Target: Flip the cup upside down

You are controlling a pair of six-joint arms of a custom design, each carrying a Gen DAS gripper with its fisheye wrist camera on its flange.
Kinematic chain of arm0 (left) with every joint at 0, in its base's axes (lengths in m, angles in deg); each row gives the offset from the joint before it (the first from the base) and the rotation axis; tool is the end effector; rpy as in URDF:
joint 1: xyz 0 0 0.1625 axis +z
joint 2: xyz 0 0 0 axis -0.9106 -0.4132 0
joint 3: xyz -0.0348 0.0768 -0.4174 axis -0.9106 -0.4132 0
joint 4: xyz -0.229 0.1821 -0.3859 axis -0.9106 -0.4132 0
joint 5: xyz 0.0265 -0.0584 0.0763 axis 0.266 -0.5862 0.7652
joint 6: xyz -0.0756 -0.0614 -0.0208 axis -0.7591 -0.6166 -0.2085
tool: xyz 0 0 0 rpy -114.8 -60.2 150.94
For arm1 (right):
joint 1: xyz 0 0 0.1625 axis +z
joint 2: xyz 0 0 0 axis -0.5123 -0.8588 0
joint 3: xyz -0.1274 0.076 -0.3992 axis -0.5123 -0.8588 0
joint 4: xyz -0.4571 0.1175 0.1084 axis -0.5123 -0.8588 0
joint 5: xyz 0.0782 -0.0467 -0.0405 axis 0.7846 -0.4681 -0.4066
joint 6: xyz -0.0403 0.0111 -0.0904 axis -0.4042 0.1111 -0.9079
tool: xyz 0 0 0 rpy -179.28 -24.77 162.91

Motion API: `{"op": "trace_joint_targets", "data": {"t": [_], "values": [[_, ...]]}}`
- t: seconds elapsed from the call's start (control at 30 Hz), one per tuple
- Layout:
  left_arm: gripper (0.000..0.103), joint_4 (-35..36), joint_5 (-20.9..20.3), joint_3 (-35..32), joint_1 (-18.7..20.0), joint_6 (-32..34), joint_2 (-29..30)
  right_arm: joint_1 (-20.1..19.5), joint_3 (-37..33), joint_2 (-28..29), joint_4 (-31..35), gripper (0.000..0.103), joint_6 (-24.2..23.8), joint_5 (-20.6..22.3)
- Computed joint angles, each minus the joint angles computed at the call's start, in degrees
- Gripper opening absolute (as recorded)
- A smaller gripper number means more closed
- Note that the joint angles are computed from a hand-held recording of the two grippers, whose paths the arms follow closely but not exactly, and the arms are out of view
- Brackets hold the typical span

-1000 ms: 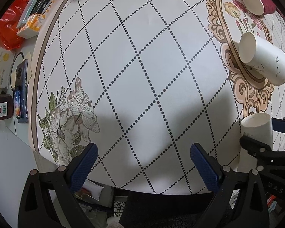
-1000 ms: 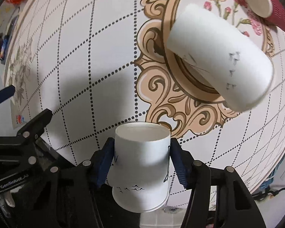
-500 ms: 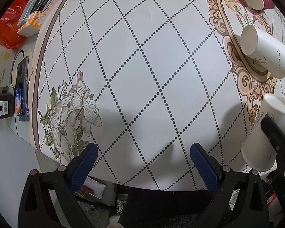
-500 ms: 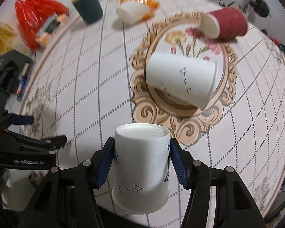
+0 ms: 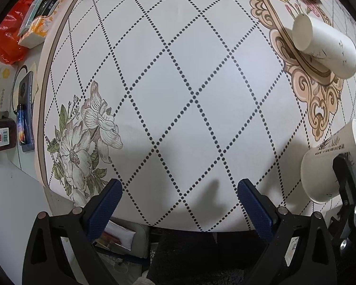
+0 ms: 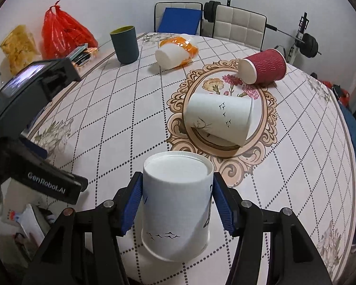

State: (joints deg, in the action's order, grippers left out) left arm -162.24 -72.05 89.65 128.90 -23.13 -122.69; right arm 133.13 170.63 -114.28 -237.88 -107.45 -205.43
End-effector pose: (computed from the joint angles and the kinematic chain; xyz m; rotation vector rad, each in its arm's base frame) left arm -0.1740 -0.7756 0.1552 -0.1715 2.2855 0.1122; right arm 0.2432 -0.7354 0.1116 0.7492 -2.3836 0.4488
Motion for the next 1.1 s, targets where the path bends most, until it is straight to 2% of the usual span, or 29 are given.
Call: {"op": "trace_joint_targets", "data": {"t": [0.37,0.57,0.7,0.83,0.87,0.93,1.1], "values": [[0.1,-5.0,-0.7,7.9,-1.5,1.2,-4.2,0.6,3.6,-2.6,0.7,0.061,0.4,-2.6],[0.1,-6.8,0.6,10.6,-3.2,0.5,-5.7,0.5,3.8,-3.3,2.5,0.062,2.1,-3.8],[0.1,-6.8,2.3,11.8,-4.8,-0.8,-6.9,0.5,2.7,-4.3,7.5,0.084,7.9,-3.6],[0.1,-6.7,3.6,13.0,-7.0,-3.0,-8.6,0.8,1.9,-6.3,11.8,0.092,15.3,-6.4],[0.1,-7.2,3.7,13.7,-7.6,-3.2,-9.2,1.1,1.3,-7.1,15.3,0.095,19.5,-9.0],[0.1,-7.5,4.1,13.8,-8.8,-3.1,-10.0,1.2,1.3,-9.0,20.4,0.095,25.4,-10.9],[0.1,-7.6,4.3,12.7,-12.0,-3.5,-10.1,1.7,3.0,-13.7,28.0,0.097,32.4,-13.1]]}}
